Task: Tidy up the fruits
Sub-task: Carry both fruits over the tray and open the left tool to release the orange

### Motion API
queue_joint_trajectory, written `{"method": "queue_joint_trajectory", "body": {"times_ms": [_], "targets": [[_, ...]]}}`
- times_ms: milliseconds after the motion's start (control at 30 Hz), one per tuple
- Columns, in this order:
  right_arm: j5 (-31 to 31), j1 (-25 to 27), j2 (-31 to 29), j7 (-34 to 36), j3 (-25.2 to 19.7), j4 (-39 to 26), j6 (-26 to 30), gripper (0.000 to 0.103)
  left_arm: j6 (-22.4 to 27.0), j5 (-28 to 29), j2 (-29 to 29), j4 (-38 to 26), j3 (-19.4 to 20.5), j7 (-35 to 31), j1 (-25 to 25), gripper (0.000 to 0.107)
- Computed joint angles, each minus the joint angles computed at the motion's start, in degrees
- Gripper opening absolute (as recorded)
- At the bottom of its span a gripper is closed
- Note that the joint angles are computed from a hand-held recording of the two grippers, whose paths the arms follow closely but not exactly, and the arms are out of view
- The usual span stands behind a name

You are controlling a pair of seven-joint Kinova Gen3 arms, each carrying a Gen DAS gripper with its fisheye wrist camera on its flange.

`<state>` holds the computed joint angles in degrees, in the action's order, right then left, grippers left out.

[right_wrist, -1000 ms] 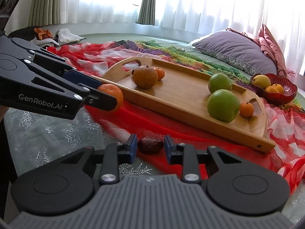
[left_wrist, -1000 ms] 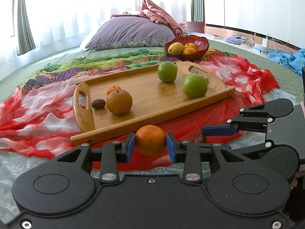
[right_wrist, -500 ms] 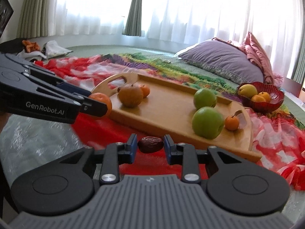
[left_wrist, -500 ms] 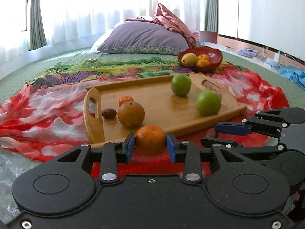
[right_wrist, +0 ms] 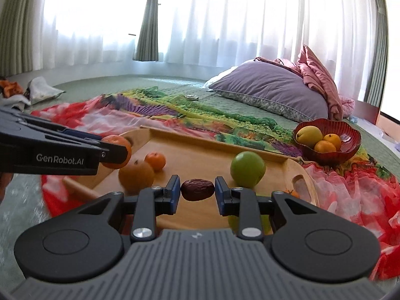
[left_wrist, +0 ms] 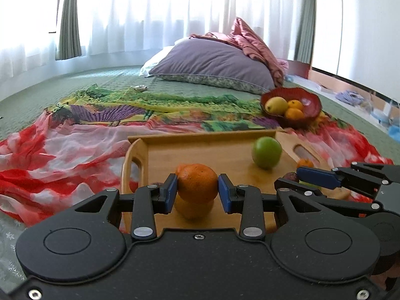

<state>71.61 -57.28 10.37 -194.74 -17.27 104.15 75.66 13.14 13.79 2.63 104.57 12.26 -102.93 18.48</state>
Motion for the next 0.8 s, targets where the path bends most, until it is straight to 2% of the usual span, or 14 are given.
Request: {"method": "queue_joint_trajectory", "body": {"times_ms": [167, 300, 433, 567, 667, 800], "targets": [[-0.02, 2.01, 0.08, 0.07, 1.15, -0.88, -1.91, 0.035, 1.15, -7.81, 3.64, -4.46, -2.24, 8.34, 2.53, 0.034], [-0.44, 3.85, -0.06, 0.94, 2.04, -1.86, -3.68, 0.035, 2.90, -10.99, 7.07, -8.92, -3.25, 12.31, 3.28, 0.034], [-0.97, 5.85, 0.06, 3.59, 3.04, -3.71, -5.11, 0.035, 8.16, -9.91, 11.67, -16.18, -2.67, 14.17, 1.83, 0.034], [-2.48, 8.69, 0.30, 6.57, 4.64, -6.49, -7.50, 0.035, 12.04, -10.58, 16.27, -22.98, -3.65, 16.45, 2.38, 0.034], [-5.63, 11.69, 0.62, 8.97, 6.17, -9.29, -10.62, 0.035, 15.18, -11.38, 19.50, -27.68, -3.87, 16.94, 2.88, 0.034], [-12.65, 16.04, 2.04, 14.85, 8.32, -13.52, -14.81, 0.035, 22.23, -12.04, 24.55, -35.85, -4.42, 17.84, 3.86, 0.034]]}}
